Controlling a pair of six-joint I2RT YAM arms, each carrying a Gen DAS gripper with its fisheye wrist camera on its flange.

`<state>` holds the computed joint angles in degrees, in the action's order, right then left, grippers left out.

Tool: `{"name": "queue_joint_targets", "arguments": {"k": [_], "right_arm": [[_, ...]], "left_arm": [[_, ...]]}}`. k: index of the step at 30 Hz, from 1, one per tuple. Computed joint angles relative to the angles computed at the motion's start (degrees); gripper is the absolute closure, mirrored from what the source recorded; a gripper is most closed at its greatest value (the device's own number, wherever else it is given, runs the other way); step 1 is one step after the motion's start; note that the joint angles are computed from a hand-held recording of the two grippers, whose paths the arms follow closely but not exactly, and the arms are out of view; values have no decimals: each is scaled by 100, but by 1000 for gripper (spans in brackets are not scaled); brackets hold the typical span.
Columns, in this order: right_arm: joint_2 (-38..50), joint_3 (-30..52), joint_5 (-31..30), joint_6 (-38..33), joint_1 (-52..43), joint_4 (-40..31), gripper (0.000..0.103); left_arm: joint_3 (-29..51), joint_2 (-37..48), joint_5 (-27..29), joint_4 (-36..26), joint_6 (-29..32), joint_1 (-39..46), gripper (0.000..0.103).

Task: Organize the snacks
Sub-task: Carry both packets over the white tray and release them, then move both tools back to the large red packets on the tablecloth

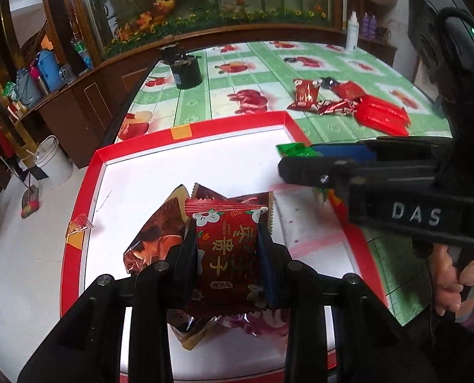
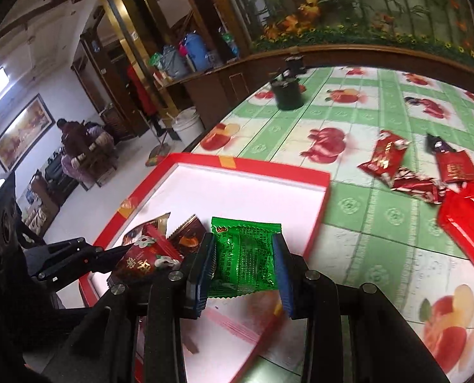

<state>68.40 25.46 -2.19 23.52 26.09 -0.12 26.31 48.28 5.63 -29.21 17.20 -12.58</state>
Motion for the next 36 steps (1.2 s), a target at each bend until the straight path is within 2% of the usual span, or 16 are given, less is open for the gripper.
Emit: {"name": "queue_joint_targets", "arguments": {"k": [6,8,13,15,17,23,26,29,34,36], "right_arm": [[171,-60,-218,49,-88,163,64],[61,-125,-321,29,-244,178,60],[-368,-285,-514,-63,-672,96,59],[-512,-352,-719,-186,-1057,27,59],[-615,-405,-929,-316,-1474,-31,59],[-737,-426,-1684,-809,-2907,-257,58],[-816,-388,-1968,-1130,-3608,-391,58],[-827,-323,-2248,-1486,-4303,-478,51],[-348,-116,-2890,-2296,-5664,-454,49],[-40,76,-3149,-2587,-6217,-528,49]], "left_arm": [[32,89,-401,59,-131,-262,70],[64,175,-576,81,-190,-367,70],[149,231,-958,77,-296,-614,54],[171,212,-1202,99,-368,-779,40],[183,143,-1457,142,-416,-921,35],[430,263,-2044,152,-543,-1286,32],[545,371,-2480,190,-638,-1591,23],[682,486,-2955,257,-709,-1918,21],[982,765,-3584,344,-919,-2339,20],[1135,838,-3574,328,-1036,-2499,20]]}}
